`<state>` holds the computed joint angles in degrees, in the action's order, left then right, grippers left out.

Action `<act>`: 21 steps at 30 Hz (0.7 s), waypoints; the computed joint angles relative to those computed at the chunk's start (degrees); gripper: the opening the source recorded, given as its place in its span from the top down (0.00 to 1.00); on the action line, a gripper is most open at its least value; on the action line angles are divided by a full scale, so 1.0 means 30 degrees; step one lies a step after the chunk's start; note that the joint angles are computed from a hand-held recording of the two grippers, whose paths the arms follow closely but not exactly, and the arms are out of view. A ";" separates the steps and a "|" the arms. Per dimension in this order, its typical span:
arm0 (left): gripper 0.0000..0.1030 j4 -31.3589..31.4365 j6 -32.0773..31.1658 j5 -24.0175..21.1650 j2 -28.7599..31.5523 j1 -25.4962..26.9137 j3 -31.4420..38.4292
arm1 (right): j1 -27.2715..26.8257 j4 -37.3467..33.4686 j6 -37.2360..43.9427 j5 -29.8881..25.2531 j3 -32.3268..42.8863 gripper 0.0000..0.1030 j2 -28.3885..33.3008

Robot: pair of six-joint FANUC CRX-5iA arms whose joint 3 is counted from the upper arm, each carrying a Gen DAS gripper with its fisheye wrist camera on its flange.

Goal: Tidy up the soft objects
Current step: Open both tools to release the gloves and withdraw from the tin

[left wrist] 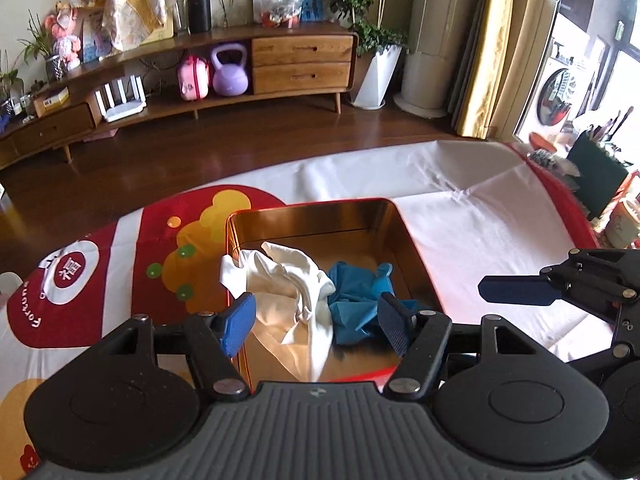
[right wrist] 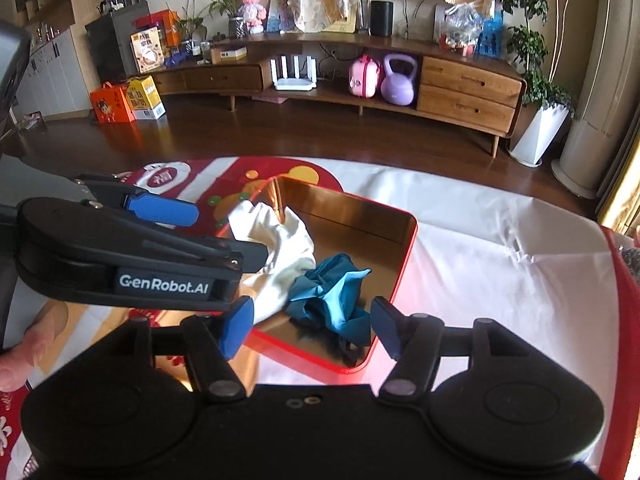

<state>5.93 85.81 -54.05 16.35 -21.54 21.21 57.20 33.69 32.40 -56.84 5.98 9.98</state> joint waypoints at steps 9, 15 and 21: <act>0.35 0.0113 -0.0348 0.0383 -0.2502 -0.0237 -0.1858 | 0.1356 0.1002 -0.2108 -0.0608 -0.0844 0.23 -0.1292; 0.27 0.0442 -0.0600 0.1158 -0.4479 -0.0227 -0.3697 | 0.2437 0.1908 -0.3477 -0.1065 -0.1580 0.14 -0.2052; 0.27 0.0777 -0.1008 0.1654 -0.6541 -0.0094 -0.5817 | 0.3681 0.2645 -0.4788 -0.1577 -0.2338 0.10 -0.2661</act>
